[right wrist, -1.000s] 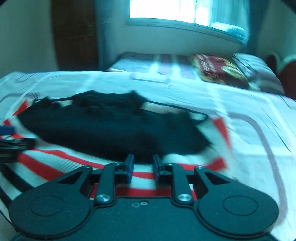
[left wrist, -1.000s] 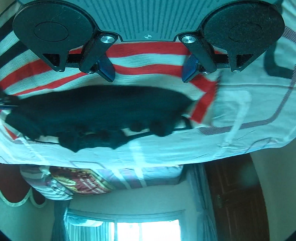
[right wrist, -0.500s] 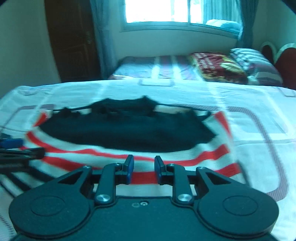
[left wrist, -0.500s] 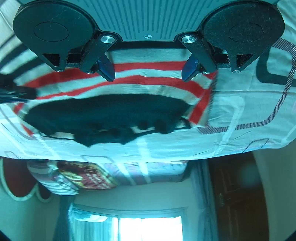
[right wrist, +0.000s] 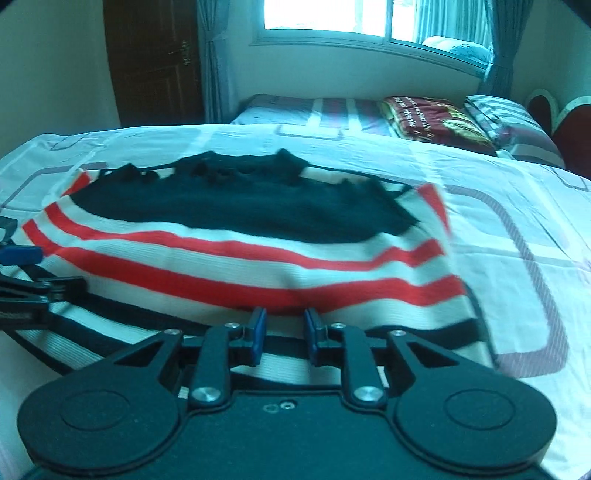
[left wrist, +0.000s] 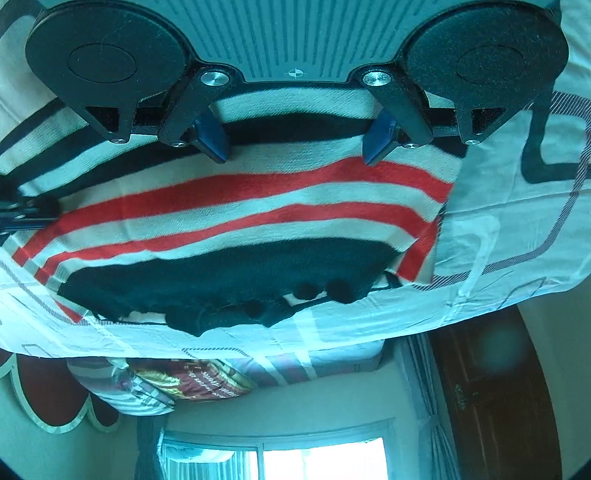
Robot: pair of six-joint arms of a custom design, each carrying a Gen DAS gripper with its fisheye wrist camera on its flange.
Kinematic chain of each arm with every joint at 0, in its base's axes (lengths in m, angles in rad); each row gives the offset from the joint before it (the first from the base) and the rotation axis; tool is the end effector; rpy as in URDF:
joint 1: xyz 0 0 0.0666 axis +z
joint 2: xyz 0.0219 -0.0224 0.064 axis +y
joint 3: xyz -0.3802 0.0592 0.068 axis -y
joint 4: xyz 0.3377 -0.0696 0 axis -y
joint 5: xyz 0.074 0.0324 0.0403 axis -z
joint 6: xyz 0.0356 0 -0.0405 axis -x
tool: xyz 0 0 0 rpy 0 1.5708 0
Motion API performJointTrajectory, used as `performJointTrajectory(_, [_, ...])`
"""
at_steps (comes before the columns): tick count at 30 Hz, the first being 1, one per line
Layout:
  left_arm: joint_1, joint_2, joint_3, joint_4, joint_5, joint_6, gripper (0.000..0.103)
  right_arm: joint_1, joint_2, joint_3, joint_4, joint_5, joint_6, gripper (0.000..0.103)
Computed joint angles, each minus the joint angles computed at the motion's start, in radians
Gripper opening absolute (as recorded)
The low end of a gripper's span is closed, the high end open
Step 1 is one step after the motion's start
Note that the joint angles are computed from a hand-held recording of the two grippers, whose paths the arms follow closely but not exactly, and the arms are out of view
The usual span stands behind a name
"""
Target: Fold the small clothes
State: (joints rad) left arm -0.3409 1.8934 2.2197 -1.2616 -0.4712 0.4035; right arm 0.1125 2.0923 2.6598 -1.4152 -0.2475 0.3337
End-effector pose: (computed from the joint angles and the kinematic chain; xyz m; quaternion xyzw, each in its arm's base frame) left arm 0.5608 -0.1822 0.4927 -0.1018 0.9210 0.0961 0.3636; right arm 0.6218 0.0786 0.5264 -0.2479 0.8955 0.0760 0.3616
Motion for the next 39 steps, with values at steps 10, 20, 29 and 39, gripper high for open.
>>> performJointTrajectory(10, [-0.011,-0.064,-0.090,0.001,-0.056,0.019,0.079,-0.052,-0.039,-0.056,0.018,0.007,0.018,0.023])
performJointTrajectory(20, [-0.031,-0.105,-0.160,0.008,-0.052,0.077,0.079,-0.042,-0.153,-0.264,0.113,0.005,0.069,0.029])
performJointTrajectory(29, [-0.027,-0.130,-0.195,0.005,-0.019,0.150,0.079,-0.053,-0.181,-0.325,0.131,0.015,0.094,0.029])
performJointTrajectory(39, [-0.035,-0.123,-0.128,-0.104,-0.003,0.243,0.079,-0.033,-0.188,-0.271,0.113,-0.076,0.002,0.037])
